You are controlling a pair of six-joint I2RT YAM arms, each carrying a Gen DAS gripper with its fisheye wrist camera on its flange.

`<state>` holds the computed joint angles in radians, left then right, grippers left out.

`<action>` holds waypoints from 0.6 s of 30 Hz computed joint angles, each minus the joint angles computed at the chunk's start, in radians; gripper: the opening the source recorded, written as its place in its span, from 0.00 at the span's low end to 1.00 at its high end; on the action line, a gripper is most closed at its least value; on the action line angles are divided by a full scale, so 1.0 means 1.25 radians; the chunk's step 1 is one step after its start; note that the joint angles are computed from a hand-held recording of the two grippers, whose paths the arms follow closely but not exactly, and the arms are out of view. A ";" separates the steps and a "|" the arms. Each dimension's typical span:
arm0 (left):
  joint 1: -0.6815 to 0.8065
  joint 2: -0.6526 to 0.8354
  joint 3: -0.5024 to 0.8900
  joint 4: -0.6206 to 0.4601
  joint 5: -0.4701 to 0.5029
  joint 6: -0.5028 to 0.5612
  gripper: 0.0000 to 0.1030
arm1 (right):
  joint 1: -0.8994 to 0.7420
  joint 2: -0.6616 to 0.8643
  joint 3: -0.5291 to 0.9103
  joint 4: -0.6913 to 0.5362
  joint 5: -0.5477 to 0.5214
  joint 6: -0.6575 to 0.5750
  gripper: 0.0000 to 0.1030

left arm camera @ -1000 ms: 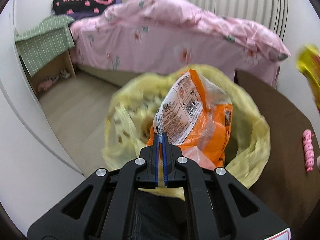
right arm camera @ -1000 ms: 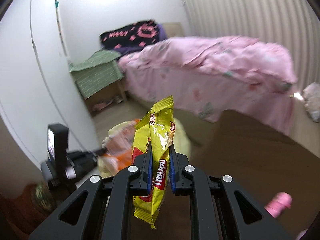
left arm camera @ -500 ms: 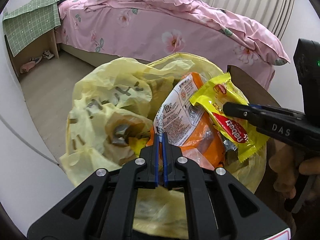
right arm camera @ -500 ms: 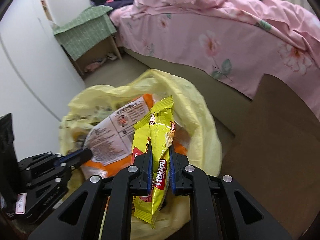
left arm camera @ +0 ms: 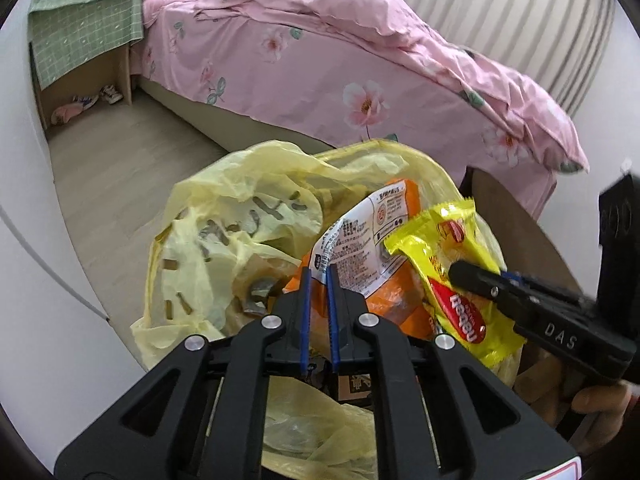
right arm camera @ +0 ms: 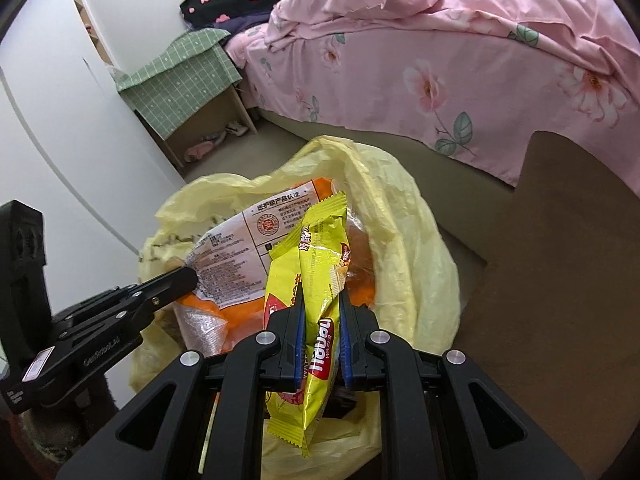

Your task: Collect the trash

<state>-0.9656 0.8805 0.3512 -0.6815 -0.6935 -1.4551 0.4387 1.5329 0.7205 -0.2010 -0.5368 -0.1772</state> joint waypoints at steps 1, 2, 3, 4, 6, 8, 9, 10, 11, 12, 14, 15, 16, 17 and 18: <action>-0.001 -0.024 -0.005 -0.008 0.000 -0.010 0.12 | 0.002 0.000 0.002 -0.007 0.003 0.002 0.15; -0.002 -0.035 -0.007 -0.012 0.001 -0.016 0.17 | 0.005 -0.003 0.004 -0.015 0.008 0.000 0.17; -0.005 -0.042 -0.007 -0.017 -0.001 -0.024 0.19 | 0.007 -0.008 0.002 -0.021 0.014 -0.002 0.21; -0.012 -0.049 -0.009 -0.022 -0.006 -0.034 0.25 | 0.009 -0.020 -0.005 -0.022 0.020 -0.006 0.24; -0.023 -0.053 -0.008 -0.032 -0.013 -0.050 0.34 | 0.008 -0.036 -0.015 -0.025 0.018 -0.012 0.31; -0.037 -0.057 -0.005 -0.052 -0.014 -0.072 0.42 | 0.010 -0.059 -0.024 -0.036 0.025 -0.021 0.32; -0.040 -0.059 -0.002 -0.062 -0.011 -0.077 0.45 | 0.010 -0.074 -0.031 -0.038 0.032 -0.023 0.32; -0.047 -0.060 0.005 -0.076 -0.009 -0.084 0.52 | 0.008 -0.102 -0.043 -0.040 0.041 -0.026 0.32; -0.061 -0.058 0.014 -0.094 -0.012 -0.098 0.56 | 0.003 -0.124 -0.052 -0.043 0.045 -0.030 0.32; -0.083 -0.047 0.030 -0.122 -0.021 -0.121 0.57 | -0.008 -0.154 -0.063 -0.051 0.044 -0.036 0.32; -0.122 -0.017 0.063 -0.171 -0.040 -0.161 0.64 | -0.036 -0.207 -0.081 -0.068 0.032 -0.049 0.32; -0.154 0.012 0.091 -0.207 -0.056 -0.197 0.66 | -0.052 -0.237 -0.090 -0.078 0.025 -0.056 0.33; -0.174 0.033 0.109 -0.230 -0.066 -0.217 0.67 | -0.075 -0.281 -0.104 -0.096 0.018 -0.067 0.33; -0.209 0.073 0.142 -0.269 -0.082 -0.255 0.67 | -0.100 -0.324 -0.115 -0.116 0.010 -0.080 0.33; -0.239 0.109 0.170 -0.303 -0.093 -0.288 0.67 | -0.123 -0.365 -0.125 -0.137 0.001 -0.092 0.33</action>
